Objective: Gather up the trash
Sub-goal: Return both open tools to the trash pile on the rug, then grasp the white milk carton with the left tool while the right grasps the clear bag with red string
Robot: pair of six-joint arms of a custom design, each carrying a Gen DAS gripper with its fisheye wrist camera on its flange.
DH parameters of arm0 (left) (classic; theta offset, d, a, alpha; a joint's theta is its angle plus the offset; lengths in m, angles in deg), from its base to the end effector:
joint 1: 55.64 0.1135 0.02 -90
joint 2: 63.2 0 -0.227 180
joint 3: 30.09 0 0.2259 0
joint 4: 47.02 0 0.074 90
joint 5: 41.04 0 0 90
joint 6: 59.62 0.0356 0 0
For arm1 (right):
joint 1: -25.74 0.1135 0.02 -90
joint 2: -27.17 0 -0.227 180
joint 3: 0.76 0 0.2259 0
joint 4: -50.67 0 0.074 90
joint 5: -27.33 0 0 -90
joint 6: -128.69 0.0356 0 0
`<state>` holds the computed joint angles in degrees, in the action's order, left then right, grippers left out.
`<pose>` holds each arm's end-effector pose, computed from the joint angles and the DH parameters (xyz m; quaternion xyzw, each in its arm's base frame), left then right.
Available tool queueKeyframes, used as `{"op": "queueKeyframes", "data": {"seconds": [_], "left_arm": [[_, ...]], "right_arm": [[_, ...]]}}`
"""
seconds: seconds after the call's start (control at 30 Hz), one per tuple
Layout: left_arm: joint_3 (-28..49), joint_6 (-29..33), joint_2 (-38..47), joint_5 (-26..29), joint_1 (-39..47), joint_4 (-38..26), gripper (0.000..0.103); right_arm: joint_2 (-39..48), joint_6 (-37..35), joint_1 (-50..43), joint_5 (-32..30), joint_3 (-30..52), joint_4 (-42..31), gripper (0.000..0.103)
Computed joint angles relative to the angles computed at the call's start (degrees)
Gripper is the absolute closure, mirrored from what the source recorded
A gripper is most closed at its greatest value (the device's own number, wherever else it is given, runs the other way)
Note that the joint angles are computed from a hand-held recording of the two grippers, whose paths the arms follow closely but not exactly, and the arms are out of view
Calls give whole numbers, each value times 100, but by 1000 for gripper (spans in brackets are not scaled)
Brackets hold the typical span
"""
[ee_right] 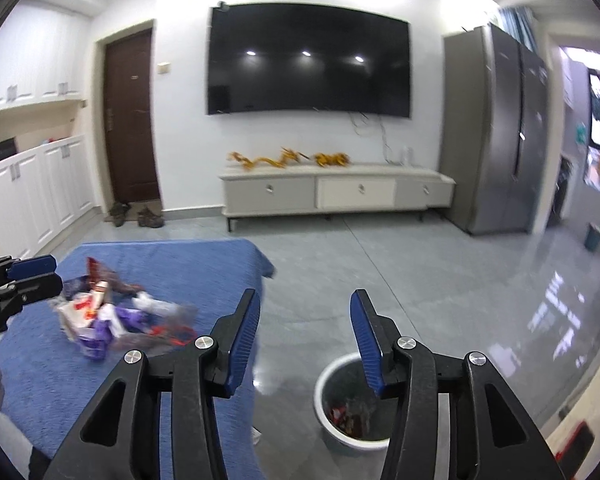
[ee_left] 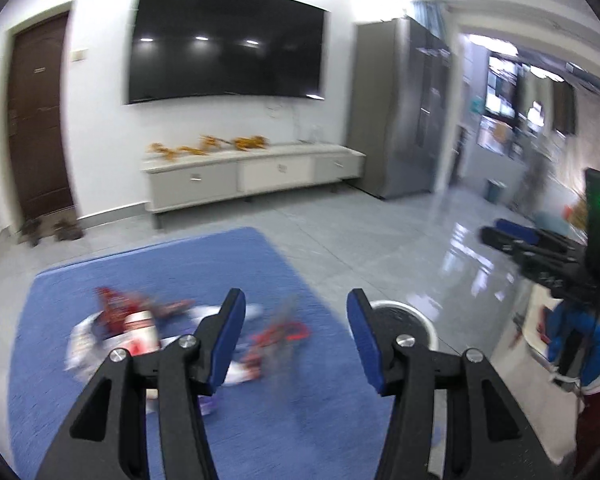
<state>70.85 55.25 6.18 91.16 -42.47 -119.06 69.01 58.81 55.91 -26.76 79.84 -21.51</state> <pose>0.2088 0.0243 0.3790 0.2363 0.8274 -0.1817 0.4759 0.1081 0.0387 0.3497 0.0722 0.8473 -0.0542 0.5235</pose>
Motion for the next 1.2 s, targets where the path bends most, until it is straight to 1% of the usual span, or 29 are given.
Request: {"op": "queueKeyframes", "data": {"seconds": [0.03, 0.1, 0.23, 0.33, 0.37, 0.47, 0.53, 0.67, 0.73, 0.8, 0.87, 0.9, 0.93, 0.97, 1.0, 1.07, 1.17, 1.2], "left_arm": [[151, 215, 161, 231, 524, -136, 52], [246, 420, 290, 420, 1103, -239, 52], [595, 987, 976, 854, 2358, -551, 52], [788, 1280, 1495, 969, 2935, -573, 52], [774, 1387, 1650, 970, 3108, -520, 52], [790, 1469, 2014, 886, 3315, -411, 52], [814, 1462, 2293, 772, 3333, -372, 52], [735, 1448, 2536, 588, 3101, -353, 52], [708, 1248, 2629, 427, 2867, -226, 52], [588, 856, 2551, 257, 2537, -42, 52], [704, 544, 2700, 130, 2311, 106, 52], [784, 333, 2788, 51, 2167, 184, 49], [852, 185, 2864, 2, 2068, 250, 41], [951, -22, 2973, -87, 1934, 349, 36], [1134, -208, 3140, -189, 1799, 391, 36], [1803, -447, 3655, -333, 1599, 189, 36], [3133, -633, 4545, -597, 1377, -457, 36], [3745, -696, 4949, -780, 1288, -734, 36]], "right_arm": [[157, 126, 409, 277, 183, -97, 55], [448, 321, 1009, 652, 477, -253, 55], [922, 696, 1805, 1013, 759, -417, 55], [1270, 843, 2078, 929, 867, -322, 49], [1385, 826, 2085, 815, 854, -216, 47], [1670, 717, 1997, 498, 764, 95, 45], [1859, 618, 1850, 193, 656, 352, 45], [2216, 455, 1482, -435, 414, 867, 45], [2421, 412, 1308, -717, 315, 1107, 45], [2599, 363, 1155, -926, 227, 1287, 45], [2763, 333, 986, -1128, 138, 1468, 45], [2819, 325, 895, -1219, 84, 1545, 43], [2869, 293, 769, -1335, 60, 1603, 43], [2946, 277, 653, -1444, 51, 1671, 41], [3004, 272, 549, -1542, 11, 1755, 40], [3145, 226, 327, -1754, -8, 1896, 40], [3419, 164, -38, -2126, 23, 2108, 40], [3475, 139, -148, -2240, 24, 2165, 40]]}}
